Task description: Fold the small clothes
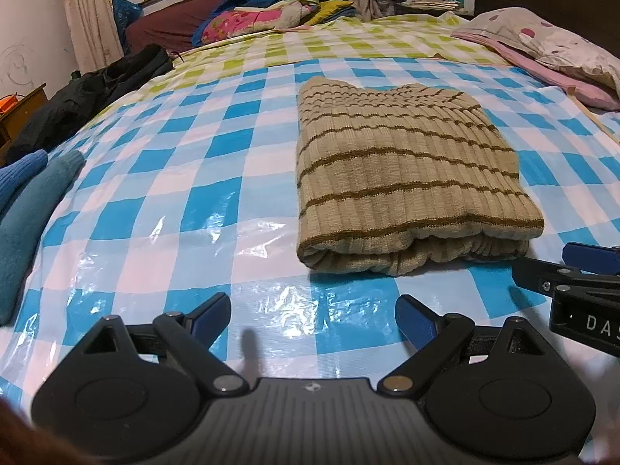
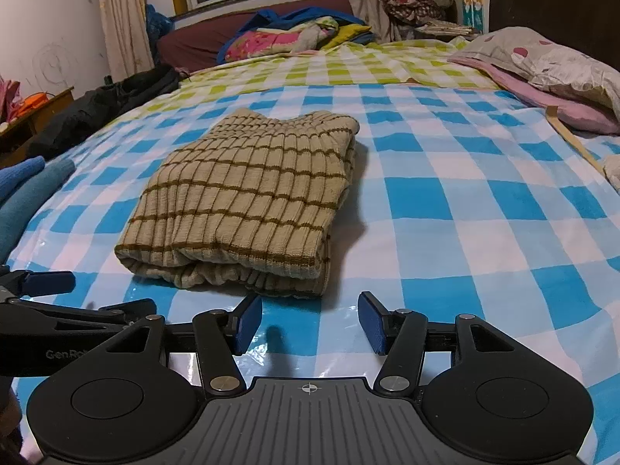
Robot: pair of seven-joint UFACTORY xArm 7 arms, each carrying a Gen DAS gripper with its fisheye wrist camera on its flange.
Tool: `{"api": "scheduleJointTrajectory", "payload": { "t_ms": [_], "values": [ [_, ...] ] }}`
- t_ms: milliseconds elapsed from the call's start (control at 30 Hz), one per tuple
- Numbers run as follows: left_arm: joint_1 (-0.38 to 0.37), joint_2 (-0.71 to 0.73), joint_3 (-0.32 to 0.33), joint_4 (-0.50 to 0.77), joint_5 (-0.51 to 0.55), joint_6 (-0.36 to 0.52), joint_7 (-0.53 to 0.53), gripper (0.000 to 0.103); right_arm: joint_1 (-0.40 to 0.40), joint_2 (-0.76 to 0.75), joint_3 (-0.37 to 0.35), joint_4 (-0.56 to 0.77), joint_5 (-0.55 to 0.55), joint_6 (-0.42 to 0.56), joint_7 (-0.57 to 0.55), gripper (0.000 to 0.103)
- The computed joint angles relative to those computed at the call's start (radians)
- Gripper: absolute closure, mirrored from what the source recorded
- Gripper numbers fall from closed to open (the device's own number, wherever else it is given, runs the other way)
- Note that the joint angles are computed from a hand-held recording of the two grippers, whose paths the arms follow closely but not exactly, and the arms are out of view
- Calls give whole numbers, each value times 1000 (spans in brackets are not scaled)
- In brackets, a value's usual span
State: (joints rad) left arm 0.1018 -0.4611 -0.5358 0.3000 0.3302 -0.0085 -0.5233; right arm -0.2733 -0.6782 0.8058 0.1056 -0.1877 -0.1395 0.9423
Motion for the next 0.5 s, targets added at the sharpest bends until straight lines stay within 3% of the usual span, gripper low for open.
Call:
{"api": "scheduleJointTrajectory", "payload": {
  "t_ms": [500],
  "values": [
    [34, -12, -39, 4, 13, -1, -26, 2, -24, -22, 22, 11, -44, 48, 38, 43]
  ]
}}
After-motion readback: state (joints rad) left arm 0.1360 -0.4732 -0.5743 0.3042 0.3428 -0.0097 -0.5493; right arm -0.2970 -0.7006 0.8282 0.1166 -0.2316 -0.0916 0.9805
